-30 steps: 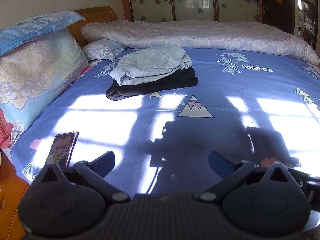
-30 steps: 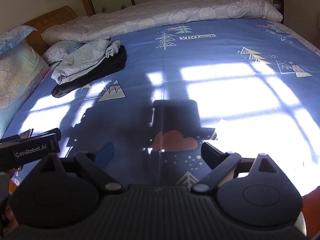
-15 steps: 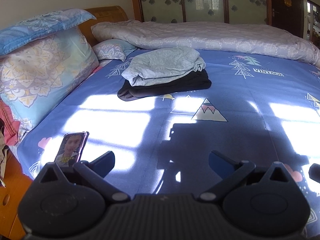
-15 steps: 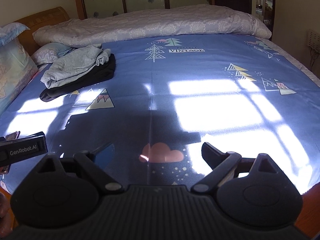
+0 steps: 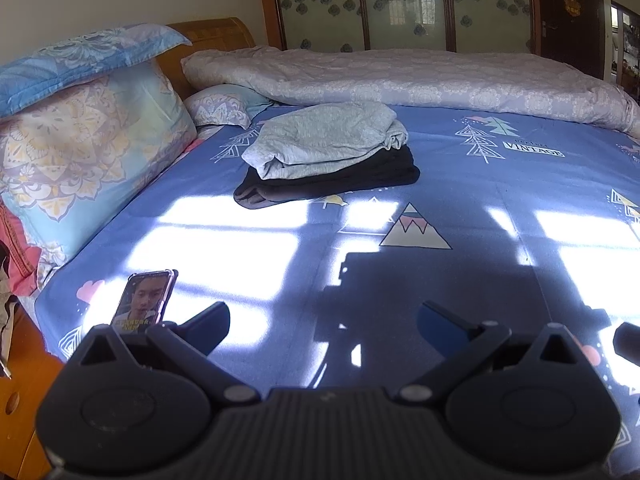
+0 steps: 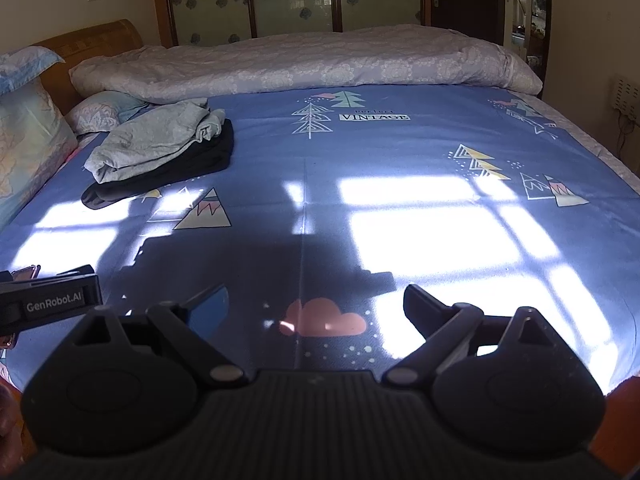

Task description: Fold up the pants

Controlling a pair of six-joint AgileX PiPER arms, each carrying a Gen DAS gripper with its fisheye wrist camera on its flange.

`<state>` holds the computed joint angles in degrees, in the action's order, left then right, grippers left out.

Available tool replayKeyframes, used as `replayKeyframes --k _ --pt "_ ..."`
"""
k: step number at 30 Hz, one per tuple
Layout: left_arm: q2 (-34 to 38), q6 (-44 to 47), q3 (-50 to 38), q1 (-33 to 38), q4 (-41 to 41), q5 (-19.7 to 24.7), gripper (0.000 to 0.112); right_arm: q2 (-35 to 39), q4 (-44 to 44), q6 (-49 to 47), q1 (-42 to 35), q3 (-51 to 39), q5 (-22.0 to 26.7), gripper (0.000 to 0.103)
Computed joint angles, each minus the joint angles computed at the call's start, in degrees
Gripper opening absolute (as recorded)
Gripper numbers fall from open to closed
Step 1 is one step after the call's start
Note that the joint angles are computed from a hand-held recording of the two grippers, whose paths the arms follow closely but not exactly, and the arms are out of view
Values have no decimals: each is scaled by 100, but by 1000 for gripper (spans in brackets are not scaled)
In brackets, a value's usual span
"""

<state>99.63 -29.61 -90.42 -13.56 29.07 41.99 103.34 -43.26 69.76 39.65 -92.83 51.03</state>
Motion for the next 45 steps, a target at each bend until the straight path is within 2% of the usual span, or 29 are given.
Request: replayKeyframes --k 15,45 --pt "-130 -326 176 -105 400 -166 103 4 -9 61 14 -5 -12 96" --pt "-147 -358 185 -108 425 -191 103 -12 65 41 10 37 -53 96"
